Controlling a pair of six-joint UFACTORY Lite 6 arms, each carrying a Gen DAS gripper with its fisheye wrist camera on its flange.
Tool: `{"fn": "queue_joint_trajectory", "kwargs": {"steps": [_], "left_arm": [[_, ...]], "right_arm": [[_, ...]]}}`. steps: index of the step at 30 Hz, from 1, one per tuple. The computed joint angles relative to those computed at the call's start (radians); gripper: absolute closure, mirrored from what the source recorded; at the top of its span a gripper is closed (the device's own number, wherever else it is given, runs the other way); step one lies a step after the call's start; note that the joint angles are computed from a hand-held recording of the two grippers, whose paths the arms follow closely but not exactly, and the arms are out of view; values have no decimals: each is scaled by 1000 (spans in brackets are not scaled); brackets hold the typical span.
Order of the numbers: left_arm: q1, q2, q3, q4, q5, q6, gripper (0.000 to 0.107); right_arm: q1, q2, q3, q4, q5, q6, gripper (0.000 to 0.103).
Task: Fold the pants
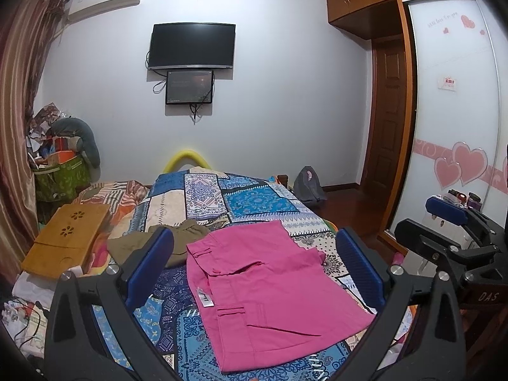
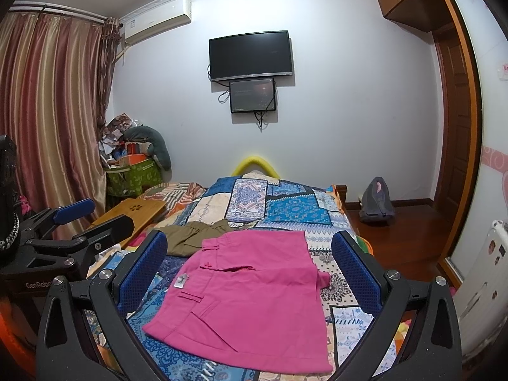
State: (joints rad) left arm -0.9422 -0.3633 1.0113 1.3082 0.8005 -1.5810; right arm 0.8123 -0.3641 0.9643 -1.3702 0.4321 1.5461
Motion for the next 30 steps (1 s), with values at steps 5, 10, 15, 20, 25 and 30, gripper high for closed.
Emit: {"fn": "queue_joint_trajectory", "kwargs": {"steps": [5,10,15,20,25,30], "left_arm": [[22,19,-1,10,-12,-7,4],[130,62,24,-12,-114,49,4],[295,166,94,-65,-261,145,4],[461,329,206,-161,-376,291,4],[601,545,365,-299,-461,452,4],[732,778,573,-672,-537,829,15]], "right_arm": [[-36,9,-4,2,-25,-3,0],[-105,57,2,-30,-68,11,0],[-212,149,42,-59,-142,8,0],[-333,266,98,-51,-226,-67,0],[-435,386,189,232,-307,-392,3],[-503,581,377,729,-344,-916,6]]}}
